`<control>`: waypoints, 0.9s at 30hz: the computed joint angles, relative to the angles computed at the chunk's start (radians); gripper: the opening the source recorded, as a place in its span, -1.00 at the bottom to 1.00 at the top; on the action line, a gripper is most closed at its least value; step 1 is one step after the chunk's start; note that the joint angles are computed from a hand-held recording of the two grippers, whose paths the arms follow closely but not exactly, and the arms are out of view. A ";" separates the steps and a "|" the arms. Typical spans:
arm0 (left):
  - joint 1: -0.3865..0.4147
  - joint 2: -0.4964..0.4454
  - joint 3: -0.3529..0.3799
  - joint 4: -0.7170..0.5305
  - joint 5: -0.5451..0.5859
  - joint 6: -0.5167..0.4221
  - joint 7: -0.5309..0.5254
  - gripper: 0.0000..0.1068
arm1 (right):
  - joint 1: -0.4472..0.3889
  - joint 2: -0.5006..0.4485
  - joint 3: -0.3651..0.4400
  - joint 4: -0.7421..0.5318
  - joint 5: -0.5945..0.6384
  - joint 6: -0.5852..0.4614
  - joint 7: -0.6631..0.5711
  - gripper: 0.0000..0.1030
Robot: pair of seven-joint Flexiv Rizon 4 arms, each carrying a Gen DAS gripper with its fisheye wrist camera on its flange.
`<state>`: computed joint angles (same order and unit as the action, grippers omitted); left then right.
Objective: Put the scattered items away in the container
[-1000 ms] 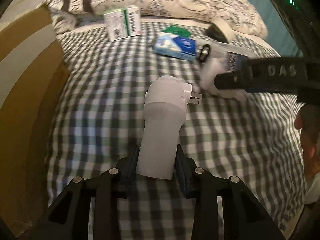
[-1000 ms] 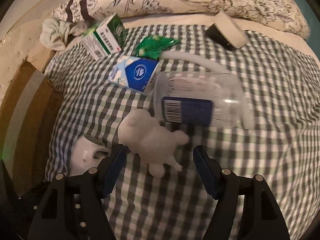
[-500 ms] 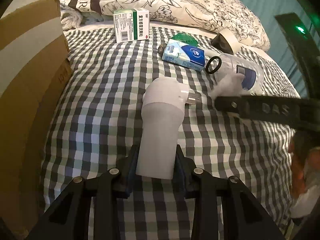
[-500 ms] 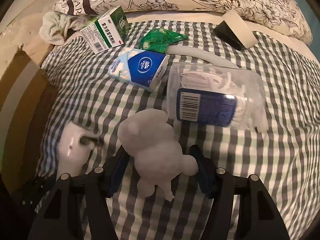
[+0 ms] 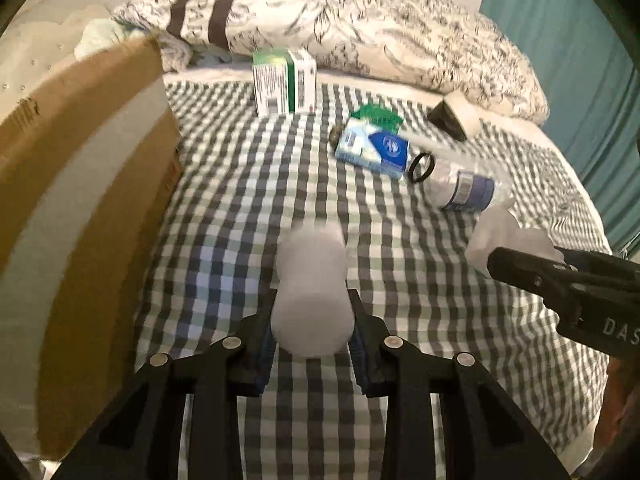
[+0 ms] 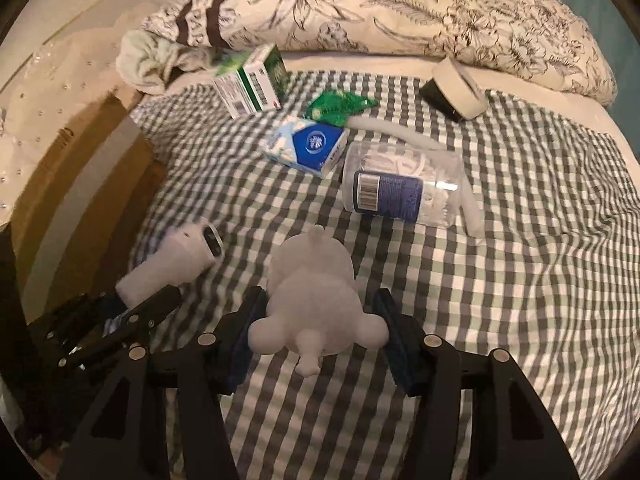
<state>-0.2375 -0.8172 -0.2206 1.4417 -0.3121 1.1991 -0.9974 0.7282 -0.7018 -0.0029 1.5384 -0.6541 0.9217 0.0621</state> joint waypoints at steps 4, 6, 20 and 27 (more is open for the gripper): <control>0.005 0.036 -0.006 0.030 -0.003 0.025 -0.002 -0.43 | 0.024 0.046 -0.013 0.026 -0.046 -0.009 0.033 0.07; 0.012 0.054 -0.018 0.049 -0.008 0.046 0.005 -0.47 | 0.029 0.062 -0.013 0.032 -0.068 -0.016 0.048 0.07; -0.015 0.020 0.027 0.015 0.001 -0.082 -0.024 0.08 | 0.023 0.146 0.013 0.121 -0.204 -0.011 0.185 0.07; -0.062 -0.079 0.087 -0.134 0.046 -0.146 -0.123 0.08 | -0.003 0.150 0.033 0.149 -0.190 0.002 0.196 0.07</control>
<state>-0.3000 -0.8960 -0.1336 1.3074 -0.2661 1.0529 -1.1200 0.7255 -0.5513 0.0301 1.6871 -0.8445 0.9238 0.2579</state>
